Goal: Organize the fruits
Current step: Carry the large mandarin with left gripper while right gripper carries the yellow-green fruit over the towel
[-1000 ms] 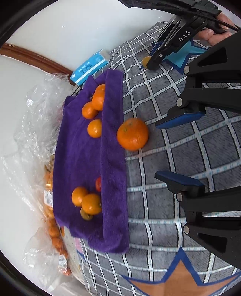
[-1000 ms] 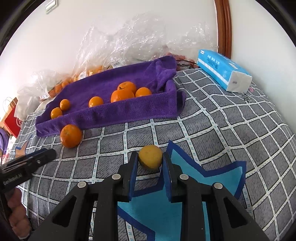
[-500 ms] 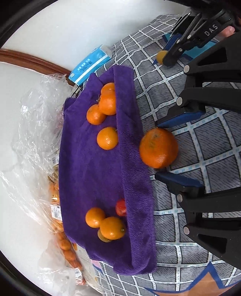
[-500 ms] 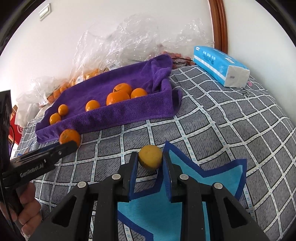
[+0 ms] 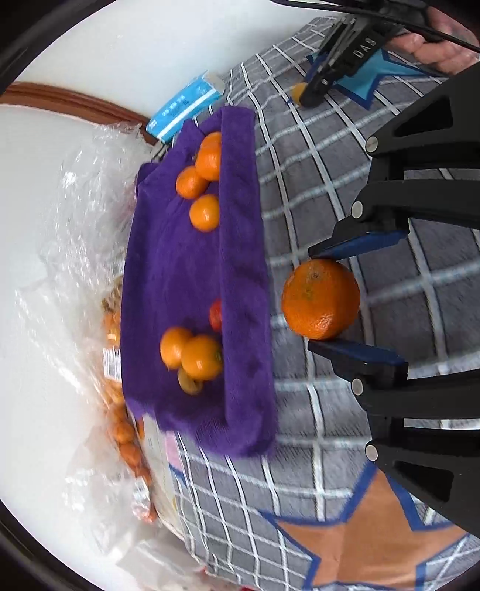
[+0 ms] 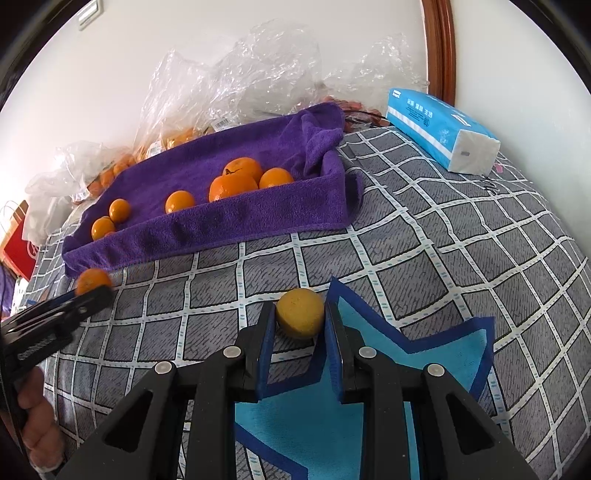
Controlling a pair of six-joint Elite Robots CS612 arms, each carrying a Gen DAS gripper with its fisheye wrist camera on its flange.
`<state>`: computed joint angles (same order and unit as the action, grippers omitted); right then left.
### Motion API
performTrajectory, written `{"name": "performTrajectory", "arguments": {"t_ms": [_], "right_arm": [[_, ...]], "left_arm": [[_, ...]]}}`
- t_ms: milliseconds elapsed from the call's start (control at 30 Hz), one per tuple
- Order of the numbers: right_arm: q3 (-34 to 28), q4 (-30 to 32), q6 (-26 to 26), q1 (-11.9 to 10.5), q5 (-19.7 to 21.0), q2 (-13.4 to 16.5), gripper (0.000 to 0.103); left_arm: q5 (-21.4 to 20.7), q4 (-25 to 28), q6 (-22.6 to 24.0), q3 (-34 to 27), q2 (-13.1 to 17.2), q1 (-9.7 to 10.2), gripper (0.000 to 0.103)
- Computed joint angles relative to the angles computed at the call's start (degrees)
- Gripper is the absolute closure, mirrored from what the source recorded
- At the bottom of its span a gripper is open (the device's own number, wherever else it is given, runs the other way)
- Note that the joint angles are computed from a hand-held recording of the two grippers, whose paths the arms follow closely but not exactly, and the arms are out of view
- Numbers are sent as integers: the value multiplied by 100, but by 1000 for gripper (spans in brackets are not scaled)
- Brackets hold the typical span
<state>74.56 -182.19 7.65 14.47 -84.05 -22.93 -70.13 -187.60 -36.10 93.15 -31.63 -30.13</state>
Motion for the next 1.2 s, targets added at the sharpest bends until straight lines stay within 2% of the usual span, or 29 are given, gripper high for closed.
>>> {"name": "performTrajectory", "arguments": {"t_ms": [200,333,633,767,1200], "right_arm": [[13,-11,-92,9,20,-5,77],[66,42,-158,51,-138,-46,77],[240,253,152,66,159,-230,77],[267,278,130,157,60,-325,77],[201,193,94,299,20,-484,77]], "left_arm": [[234,-288,-241,464,-151,-4,63],[185,-457,-391,677,-250,29,63],[196,-949,-573,1092,-480,85,63],[105,-1114,-690,1189,-550,138,63],[126,-1349,-496,1236,-682,222,63]]}}
